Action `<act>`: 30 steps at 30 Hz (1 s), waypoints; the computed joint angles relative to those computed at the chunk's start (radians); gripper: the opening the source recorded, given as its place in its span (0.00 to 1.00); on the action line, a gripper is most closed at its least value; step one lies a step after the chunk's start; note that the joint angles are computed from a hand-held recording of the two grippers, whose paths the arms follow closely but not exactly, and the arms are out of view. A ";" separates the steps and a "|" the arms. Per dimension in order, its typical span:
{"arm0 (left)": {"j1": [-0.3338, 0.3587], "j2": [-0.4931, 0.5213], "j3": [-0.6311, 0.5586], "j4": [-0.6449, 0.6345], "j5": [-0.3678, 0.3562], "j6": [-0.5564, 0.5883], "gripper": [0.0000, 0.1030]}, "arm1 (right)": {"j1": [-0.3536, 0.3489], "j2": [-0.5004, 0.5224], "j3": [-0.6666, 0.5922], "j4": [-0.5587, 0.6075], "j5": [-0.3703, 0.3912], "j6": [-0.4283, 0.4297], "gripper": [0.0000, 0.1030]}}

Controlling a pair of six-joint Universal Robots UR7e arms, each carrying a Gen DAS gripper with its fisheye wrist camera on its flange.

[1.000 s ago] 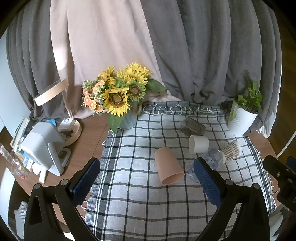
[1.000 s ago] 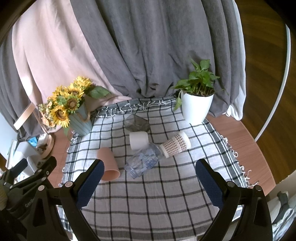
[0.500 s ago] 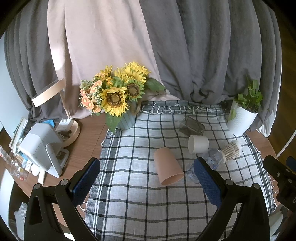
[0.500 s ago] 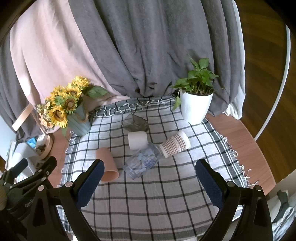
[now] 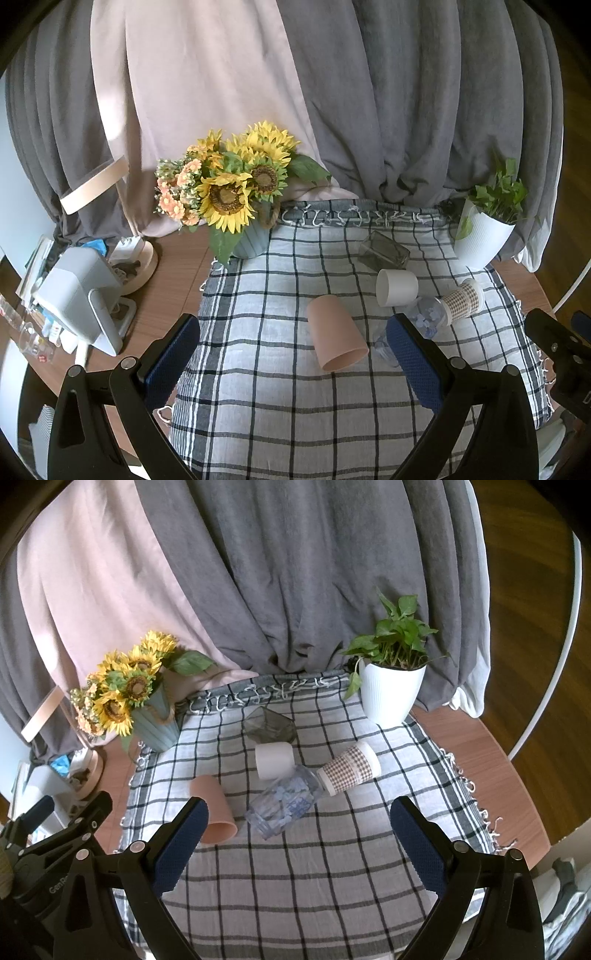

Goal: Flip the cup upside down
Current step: 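Reach the right gripper to the clear printed plastic cup and grasp it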

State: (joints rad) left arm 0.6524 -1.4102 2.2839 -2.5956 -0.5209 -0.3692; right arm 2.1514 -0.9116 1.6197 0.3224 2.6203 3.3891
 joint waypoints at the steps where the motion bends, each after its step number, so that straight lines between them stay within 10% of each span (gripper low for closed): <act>1: 0.002 0.008 -0.002 -0.006 -0.001 0.003 1.00 | 0.000 0.000 0.000 -0.001 0.000 -0.001 0.96; 12: 0.065 0.070 -0.059 -0.011 -0.049 0.064 1.00 | -0.043 0.014 -0.017 0.006 -0.026 0.000 0.96; 30: 0.255 0.249 -0.295 0.136 -0.221 0.262 1.00 | -0.256 0.200 -0.228 0.227 -0.268 0.251 0.96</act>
